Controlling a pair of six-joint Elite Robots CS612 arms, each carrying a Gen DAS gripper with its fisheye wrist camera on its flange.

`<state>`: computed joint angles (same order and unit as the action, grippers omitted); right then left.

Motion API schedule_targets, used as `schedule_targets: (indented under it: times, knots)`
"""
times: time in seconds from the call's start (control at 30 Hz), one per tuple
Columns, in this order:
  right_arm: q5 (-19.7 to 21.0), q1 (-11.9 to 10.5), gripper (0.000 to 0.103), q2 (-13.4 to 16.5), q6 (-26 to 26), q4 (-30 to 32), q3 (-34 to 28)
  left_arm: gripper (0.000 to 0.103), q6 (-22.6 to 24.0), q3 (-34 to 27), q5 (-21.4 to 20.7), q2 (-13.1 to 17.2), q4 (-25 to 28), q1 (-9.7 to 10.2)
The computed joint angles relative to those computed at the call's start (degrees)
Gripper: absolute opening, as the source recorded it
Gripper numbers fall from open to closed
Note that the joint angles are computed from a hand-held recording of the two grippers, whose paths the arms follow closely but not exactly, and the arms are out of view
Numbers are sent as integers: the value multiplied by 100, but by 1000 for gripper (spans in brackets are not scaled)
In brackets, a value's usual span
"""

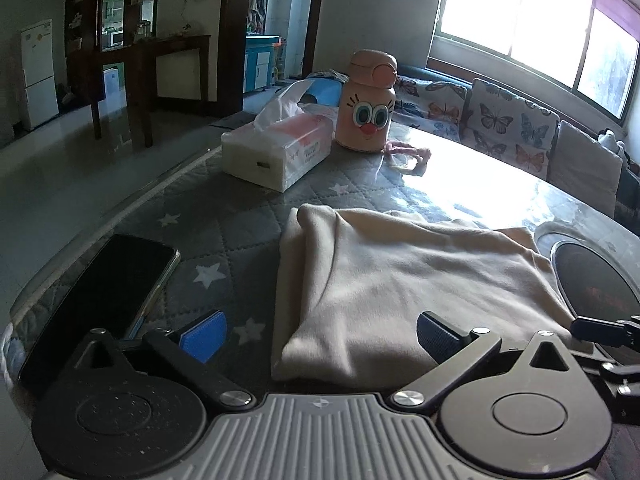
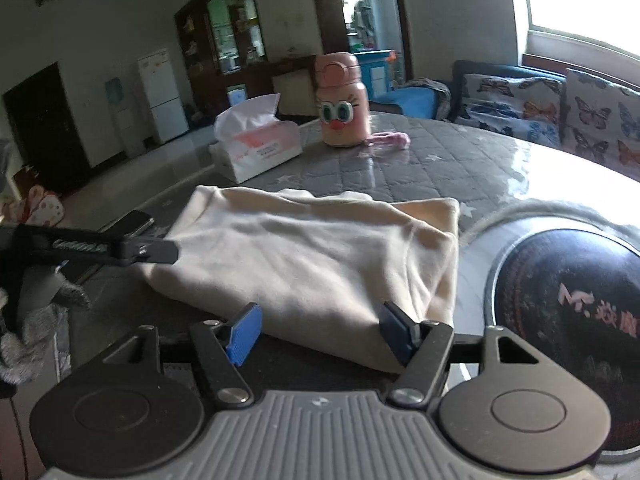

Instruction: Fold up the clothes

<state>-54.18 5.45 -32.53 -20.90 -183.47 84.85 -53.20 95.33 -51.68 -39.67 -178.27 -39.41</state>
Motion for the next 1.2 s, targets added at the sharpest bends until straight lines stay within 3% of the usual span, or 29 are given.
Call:
schedule_targets:
  times: [0.17, 0.33, 0.53, 0.83, 1.2]
  knots:
    - [25, -2, 70, 15, -127, 155, -31, 103, -47, 115, 130, -42, -59, -80]
    - [61, -10, 77, -28, -60, -74, 87, 103, 103, 201, 396, -42, -359, -174]
    - [76, -61, 86, -96, 16, -433, 315, 103, 212, 260, 387, -52, -563, -225]
    - [-60, -128, 103, -181, 154, -853, 584, 103, 148, 245, 293, -47, -368, -321]
    - [-185, -170, 103, -243, 187, -1294, 879, 103, -132, 202, 212, -15, 48, -440]
